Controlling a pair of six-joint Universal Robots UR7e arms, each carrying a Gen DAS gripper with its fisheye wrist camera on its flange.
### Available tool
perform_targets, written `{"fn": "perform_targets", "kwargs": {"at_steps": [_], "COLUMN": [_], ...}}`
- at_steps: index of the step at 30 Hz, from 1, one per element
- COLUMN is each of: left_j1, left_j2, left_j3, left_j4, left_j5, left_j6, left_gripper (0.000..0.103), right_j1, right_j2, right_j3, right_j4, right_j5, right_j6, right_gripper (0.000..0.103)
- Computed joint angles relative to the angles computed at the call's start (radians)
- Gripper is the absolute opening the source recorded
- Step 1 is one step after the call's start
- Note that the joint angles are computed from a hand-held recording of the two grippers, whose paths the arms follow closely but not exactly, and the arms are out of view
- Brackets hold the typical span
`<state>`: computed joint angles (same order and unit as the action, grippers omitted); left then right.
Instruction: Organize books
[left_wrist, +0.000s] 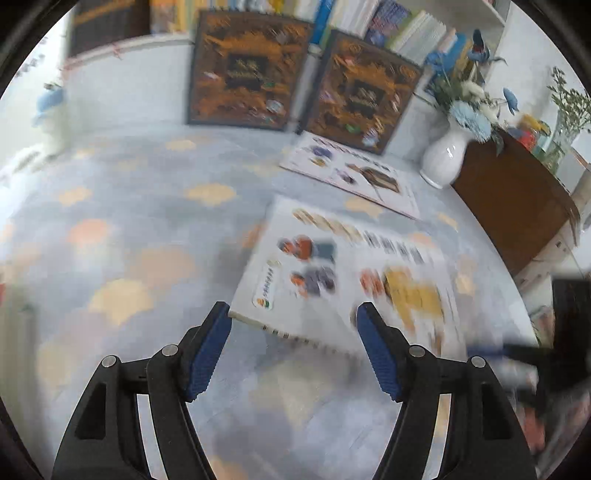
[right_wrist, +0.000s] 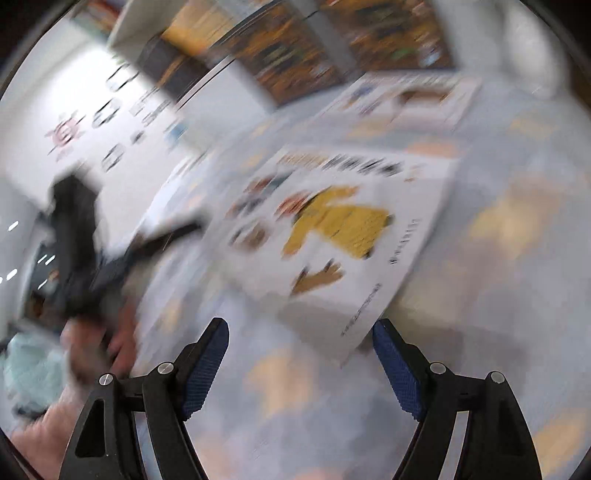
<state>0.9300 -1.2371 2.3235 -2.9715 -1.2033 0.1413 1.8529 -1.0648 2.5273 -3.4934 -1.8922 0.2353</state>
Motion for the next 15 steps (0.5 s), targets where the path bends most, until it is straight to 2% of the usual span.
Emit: {"fn": "perform_targets", "kwargs": {"at_steps": [1,2,3,4,5,7,8,10,13,15], "left_j1": [-0.002,-0.006,-0.011,-0.009,-0.003,0.013,0.02,0.025,0.027,0.033], "left_j2": [-0.022,-0.041,-0.071,-0.094,-0.131,-0.168,-0.18,-0.185,-0.17,-0.164], "left_j3": [0.018,0.031,0.049,0.054,0.059,0.057,0.055,0.063,0.089,0.113], "left_j4": [-0.029,-0.043,-0.051,-0.032,0.023,0.117,0.168,0.231,0.25,0.226], "left_j5": [0.02,0.039,0.059,0.061,0.043,0.002,-0.02,-0.043,-0.046,-0.069], "left_j6": [0.003,0.004,0.004,0.001,-0.013,-0.031,-0.039,-0.05,-0.086,-0.091], "left_gripper": [0.068,0.069,0.069,0.069,0.069,0.069,0.069,0.069,0.068,0.066], "right_j1": [0.018,0.038,0.065,0.101,0.14,0.157,0.14,0.062,-0.036,-0.09], "right_j2": [0.014,0.016,0.017,0.012,0.003,-0.006,-0.008,-0.01,0.007,0.018], "right_j3": [0.012,0.013,0.005,-0.007,-0.028,-0.056,-0.065,-0.087,-0.13,-0.164], "right_j4": [0.005,0.022,0.044,0.07,0.102,0.104,0.081,0.021,-0.018,0.016], "right_j5": [0.079,0.115,0.11,0.074,-0.003,-0.106,-0.129,-0.123,-0.114,-0.089], "right_j6": [0.008,0.01,0.012,0.009,-0.004,-0.037,-0.053,-0.103,-0.144,-0.146], "right_gripper": [0.076,0.072,0.072,0.072,0.073,0.075,0.078,0.078,0.078,0.078]}}
